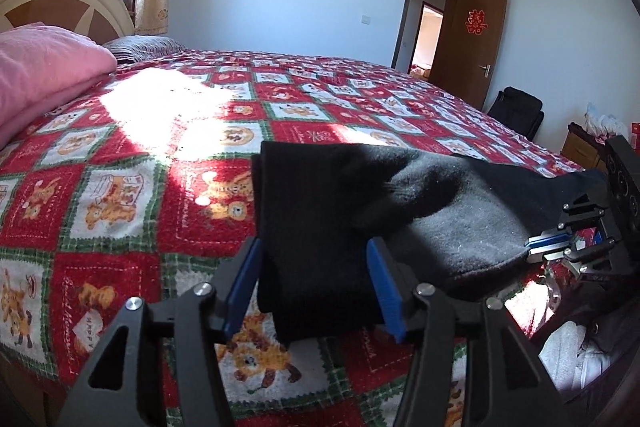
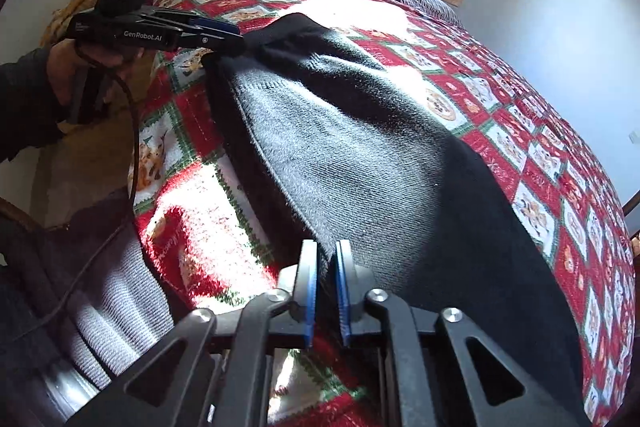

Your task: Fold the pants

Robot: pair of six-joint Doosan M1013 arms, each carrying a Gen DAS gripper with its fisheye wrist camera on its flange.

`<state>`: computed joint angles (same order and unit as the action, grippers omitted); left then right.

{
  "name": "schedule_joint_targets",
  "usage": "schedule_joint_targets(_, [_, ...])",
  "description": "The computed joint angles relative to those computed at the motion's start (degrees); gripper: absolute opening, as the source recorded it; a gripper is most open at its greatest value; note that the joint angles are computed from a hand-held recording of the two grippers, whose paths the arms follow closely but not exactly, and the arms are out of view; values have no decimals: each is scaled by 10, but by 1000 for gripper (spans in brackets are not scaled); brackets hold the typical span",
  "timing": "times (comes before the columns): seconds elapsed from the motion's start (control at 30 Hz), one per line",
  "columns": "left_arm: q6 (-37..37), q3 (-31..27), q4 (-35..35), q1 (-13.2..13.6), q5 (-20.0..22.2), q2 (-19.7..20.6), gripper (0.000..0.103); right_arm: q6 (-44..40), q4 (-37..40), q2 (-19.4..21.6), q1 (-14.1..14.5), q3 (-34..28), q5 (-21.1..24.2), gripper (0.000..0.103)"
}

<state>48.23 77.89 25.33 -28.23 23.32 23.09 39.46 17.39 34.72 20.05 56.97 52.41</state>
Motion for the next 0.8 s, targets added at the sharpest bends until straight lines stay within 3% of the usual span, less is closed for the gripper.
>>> schedule_joint_targets(0.23, [-10,1,17,-4,-17,-7,57,-8,-11,-12,2,24,-10,3])
schedule_joint_targets(0.3, [-19,-4,26,-7,-14,-5,66,-1,-16,-7,3,23,-10,4])
schedule_joint_targets(0.33, [-13,-6,19,-7,-15,-4,69,4,-13,-3,2,18,-1,4])
schedule_joint_targets(0.53, [77,-41,-42,-17,0,13,70,28,-4,-11,-14,10,24,9])
schedule_joint_targets(0.57, [95,-48,-54,-19,5,17,71,38,-6,-20,-23,19,11,12])
schedule_joint_targets(0.63, [122,-65,-65,-25,20,26,77,65,-8,-31,-43,26,2,31])
schedule_joint_targets(0.67, [136,-71,-71,-28,24,31,77,88,-7,-37,-58,28,0,35])
schedule_joint_targets(0.8, [186,-94,-111,-32,42,47,77,217,-51,-65,-121,40,-35,37])
